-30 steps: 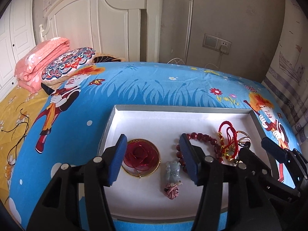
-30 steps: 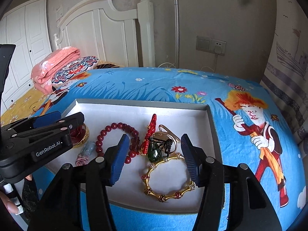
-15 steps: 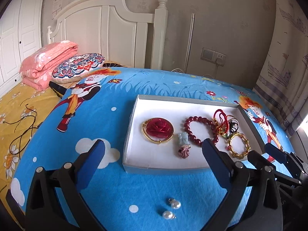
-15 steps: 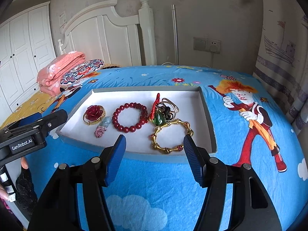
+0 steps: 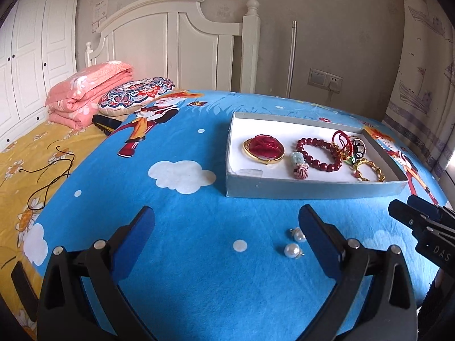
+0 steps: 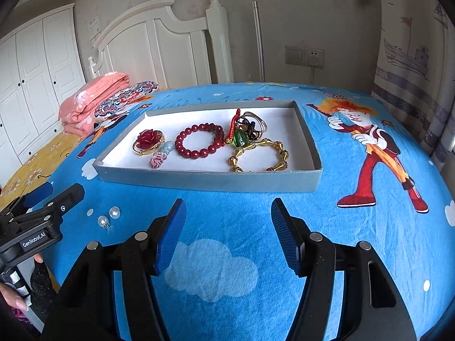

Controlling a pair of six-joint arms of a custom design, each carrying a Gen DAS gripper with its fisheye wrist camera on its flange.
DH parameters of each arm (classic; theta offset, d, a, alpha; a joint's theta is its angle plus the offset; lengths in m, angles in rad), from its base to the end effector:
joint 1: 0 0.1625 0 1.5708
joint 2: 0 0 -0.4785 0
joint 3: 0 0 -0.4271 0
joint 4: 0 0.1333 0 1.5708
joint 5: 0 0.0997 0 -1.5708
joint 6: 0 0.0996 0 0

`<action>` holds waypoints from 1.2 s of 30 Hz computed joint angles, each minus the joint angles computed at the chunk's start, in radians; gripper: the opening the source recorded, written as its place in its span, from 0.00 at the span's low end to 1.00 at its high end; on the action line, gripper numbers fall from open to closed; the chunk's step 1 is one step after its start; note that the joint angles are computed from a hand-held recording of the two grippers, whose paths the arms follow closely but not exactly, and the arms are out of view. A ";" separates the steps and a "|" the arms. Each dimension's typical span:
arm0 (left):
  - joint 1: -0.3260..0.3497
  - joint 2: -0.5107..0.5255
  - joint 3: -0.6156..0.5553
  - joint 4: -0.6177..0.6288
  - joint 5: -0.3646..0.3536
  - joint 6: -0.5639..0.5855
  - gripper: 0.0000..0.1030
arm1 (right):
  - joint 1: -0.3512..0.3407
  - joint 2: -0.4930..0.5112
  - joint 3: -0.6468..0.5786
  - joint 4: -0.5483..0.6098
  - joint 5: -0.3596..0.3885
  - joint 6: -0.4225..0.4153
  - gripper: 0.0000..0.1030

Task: Organize jewelry
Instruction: 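Move the right gripper to the pearl earrings and grasp one pearl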

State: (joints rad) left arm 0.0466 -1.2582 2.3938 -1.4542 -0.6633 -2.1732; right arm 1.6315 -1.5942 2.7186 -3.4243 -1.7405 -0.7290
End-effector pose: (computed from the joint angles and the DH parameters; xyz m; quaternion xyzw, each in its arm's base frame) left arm -0.2900 -0.2255 0.1166 0.0112 0.7722 -0.4861 0.4090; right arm 0.1352 -0.3053 0.2488 0.3302 -0.8709 0.3096 0.1913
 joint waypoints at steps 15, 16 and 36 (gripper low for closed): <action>-0.033 -0.020 0.072 -0.052 -0.080 0.045 0.94 | 0.070 0.100 0.060 -0.095 -0.034 -0.005 0.57; -0.035 -0.021 0.072 -0.040 -0.088 0.034 0.94 | 0.080 0.108 0.064 -0.100 -0.033 -0.010 0.54; -0.091 -0.181 0.143 0.080 -0.197 -0.077 0.90 | 0.259 0.360 0.069 -0.261 -0.095 0.051 0.35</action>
